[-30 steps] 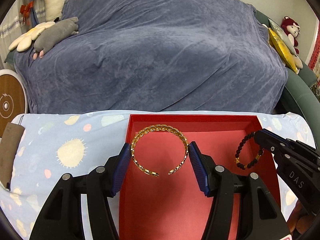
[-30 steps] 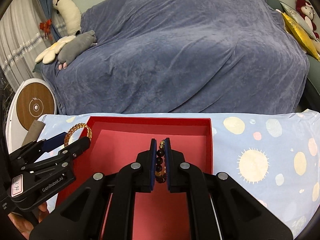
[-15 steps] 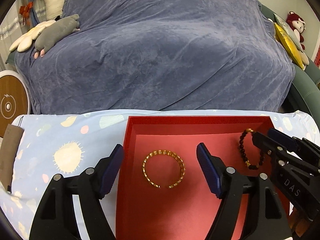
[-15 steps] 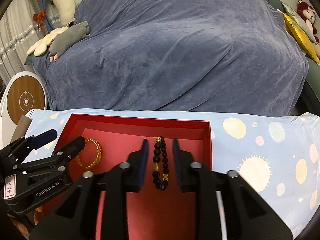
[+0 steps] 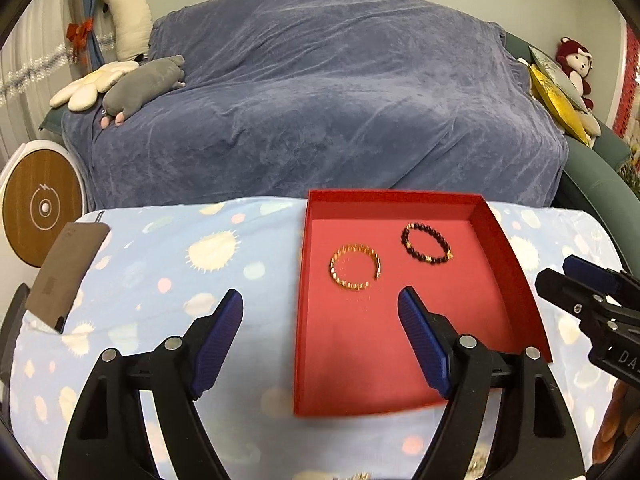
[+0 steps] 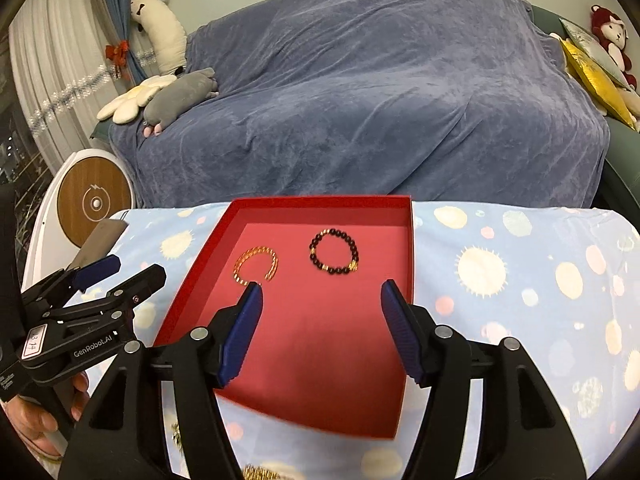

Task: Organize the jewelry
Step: 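Withdraw both tools from the box back to the remaining jewelry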

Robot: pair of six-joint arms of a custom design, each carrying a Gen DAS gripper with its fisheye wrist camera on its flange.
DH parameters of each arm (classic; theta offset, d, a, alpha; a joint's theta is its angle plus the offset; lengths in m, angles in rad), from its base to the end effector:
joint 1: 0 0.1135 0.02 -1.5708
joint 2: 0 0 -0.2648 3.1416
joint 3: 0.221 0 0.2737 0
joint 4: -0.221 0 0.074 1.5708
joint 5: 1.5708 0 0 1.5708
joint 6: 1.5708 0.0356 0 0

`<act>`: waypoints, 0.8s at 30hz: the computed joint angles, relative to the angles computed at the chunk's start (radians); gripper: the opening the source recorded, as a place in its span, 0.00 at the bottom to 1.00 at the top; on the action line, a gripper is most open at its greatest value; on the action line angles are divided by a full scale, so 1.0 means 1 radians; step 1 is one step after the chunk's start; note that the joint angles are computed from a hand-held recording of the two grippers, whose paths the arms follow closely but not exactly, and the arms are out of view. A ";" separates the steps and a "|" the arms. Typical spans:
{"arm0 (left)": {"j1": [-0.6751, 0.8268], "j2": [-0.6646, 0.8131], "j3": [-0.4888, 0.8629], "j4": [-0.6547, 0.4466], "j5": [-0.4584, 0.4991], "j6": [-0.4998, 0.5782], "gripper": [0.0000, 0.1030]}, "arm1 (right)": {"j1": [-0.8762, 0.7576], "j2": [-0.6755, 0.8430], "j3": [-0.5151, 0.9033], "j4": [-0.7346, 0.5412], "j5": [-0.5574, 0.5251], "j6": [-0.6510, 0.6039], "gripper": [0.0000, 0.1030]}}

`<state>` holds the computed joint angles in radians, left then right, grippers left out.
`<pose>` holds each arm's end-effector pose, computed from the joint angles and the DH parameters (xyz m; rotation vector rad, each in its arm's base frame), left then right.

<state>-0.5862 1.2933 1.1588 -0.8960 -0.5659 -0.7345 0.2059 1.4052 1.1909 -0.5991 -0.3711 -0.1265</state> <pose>0.2385 -0.1355 0.3026 -0.3670 2.3565 0.1421 0.3142 0.0788 0.2986 -0.5639 2.2967 0.4796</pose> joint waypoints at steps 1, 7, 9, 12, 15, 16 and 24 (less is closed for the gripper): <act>-0.033 -0.035 -0.029 -0.023 -0.010 -0.034 0.75 | -0.012 -0.055 -0.047 -0.013 -0.009 -0.018 0.59; -0.262 -0.175 -0.172 -0.183 -0.071 -0.316 0.76 | -0.082 -0.306 -0.266 -0.105 -0.041 -0.098 0.60; -0.343 -0.195 -0.206 -0.229 -0.092 -0.424 0.76 | -0.104 -0.377 -0.329 -0.131 -0.052 -0.112 0.60; -0.442 -0.205 -0.245 -0.284 -0.096 -0.556 0.76 | -0.133 -0.455 -0.413 -0.163 -0.079 -0.121 0.60; -0.511 -0.215 -0.274 -0.322 -0.095 -0.662 0.76 | -0.128 -0.493 -0.474 -0.180 -0.097 -0.110 0.59; -0.535 -0.218 -0.289 -0.330 -0.099 -0.698 0.76 | -0.108 -0.508 -0.495 -0.172 -0.082 -0.100 0.58; -0.548 -0.223 -0.367 -0.305 -0.058 -0.725 0.76 | 0.076 -0.536 -0.576 -0.124 0.012 -0.027 0.54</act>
<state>-1.1337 1.0704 0.7918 -1.2008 -0.6236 -1.4598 0.2823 0.8691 0.6153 -0.7227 -0.3593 -0.1537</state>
